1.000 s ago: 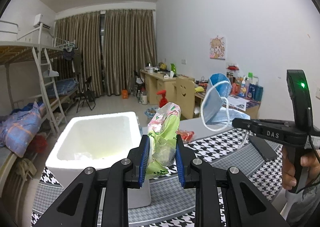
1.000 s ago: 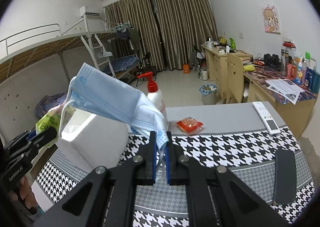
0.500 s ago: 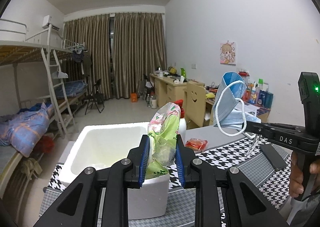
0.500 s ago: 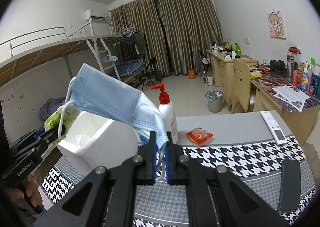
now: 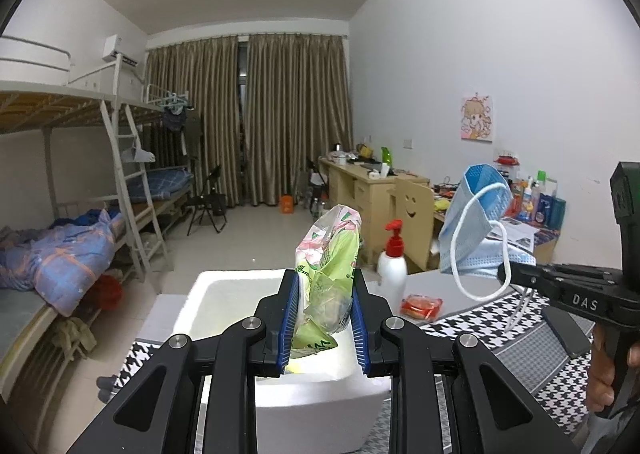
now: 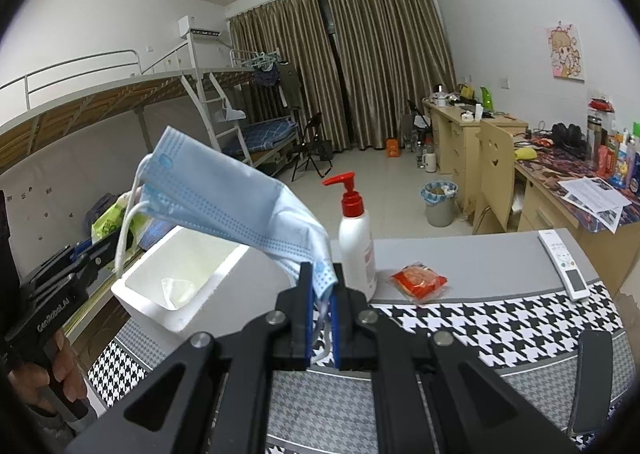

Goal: Organize soft objects
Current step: 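Lower the blue mask into the box and open the right tool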

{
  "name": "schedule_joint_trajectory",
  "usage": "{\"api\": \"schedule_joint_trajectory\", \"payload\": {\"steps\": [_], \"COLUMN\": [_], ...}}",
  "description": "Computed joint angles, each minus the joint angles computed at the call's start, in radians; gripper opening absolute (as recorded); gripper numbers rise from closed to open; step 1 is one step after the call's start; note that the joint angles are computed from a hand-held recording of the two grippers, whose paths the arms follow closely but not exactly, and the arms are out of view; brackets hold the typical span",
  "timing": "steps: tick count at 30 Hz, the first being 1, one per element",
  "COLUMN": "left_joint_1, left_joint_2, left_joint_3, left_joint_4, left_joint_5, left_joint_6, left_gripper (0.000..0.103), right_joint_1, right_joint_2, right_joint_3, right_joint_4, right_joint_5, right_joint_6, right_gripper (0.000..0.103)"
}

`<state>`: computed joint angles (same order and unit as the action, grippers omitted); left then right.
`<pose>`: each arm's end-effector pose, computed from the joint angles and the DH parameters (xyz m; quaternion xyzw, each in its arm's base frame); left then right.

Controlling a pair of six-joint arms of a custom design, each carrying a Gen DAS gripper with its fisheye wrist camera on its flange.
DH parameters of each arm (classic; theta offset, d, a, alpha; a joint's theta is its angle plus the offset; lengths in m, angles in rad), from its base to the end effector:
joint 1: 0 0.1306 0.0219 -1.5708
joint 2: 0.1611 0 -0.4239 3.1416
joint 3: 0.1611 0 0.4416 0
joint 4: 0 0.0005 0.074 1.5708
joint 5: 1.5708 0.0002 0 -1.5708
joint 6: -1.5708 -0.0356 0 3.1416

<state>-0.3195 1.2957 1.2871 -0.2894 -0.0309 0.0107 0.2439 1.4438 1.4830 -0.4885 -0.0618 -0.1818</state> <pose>0.4938 -0.1627 0.5156 0.1146 0.7960 -0.0854 0.5882 0.5587 0.1408 0.5238 -0.0427 0.8455 0.1379 0.5140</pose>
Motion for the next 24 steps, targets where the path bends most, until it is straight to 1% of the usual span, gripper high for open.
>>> {"api": "schedule_joint_trajectory", "payload": {"steps": [24], "left_joint_1": [0.068], "left_joint_2": [-0.033], "left_joint_3": [-0.027], "left_joint_4": [0.012], "left_joint_5": [-0.082], "left_joint_6": [0.034], "left_gripper": [0.026], "right_joint_1": [0.069], "right_joint_2": [0.086], "right_joint_3": [0.121], "right_joint_4": [-0.05], "right_joint_5": [-0.024], "right_joint_6": [0.061], "right_gripper": [0.009]}}
